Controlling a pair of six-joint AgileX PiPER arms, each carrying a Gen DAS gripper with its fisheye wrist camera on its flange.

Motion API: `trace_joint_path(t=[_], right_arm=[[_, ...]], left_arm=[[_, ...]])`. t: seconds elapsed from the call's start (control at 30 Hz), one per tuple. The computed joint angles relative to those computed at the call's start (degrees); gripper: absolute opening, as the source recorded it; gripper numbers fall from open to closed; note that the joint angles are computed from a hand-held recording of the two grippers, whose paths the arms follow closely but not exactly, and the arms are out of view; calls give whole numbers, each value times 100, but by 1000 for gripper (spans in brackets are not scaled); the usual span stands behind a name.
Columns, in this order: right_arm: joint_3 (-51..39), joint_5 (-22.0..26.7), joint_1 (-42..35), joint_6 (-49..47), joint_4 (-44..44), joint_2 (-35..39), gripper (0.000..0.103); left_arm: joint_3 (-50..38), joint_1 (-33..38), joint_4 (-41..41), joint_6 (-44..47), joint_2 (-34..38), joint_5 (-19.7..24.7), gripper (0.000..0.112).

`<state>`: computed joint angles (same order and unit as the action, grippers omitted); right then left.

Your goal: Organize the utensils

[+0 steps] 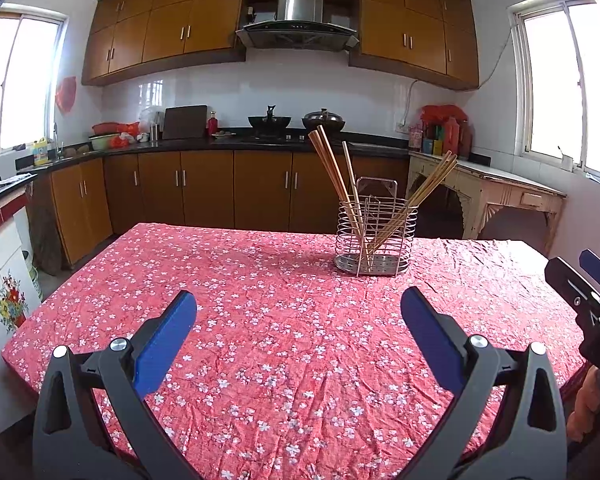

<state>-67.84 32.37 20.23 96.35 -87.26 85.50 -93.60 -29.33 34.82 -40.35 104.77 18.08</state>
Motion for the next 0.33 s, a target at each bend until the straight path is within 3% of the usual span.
trace_joint_path(t=[0.33], right_arm=[[-2,-8,-8,-21,17,-8,99]], left_arm=[[-48,56,-314,294,16,-21,101]])
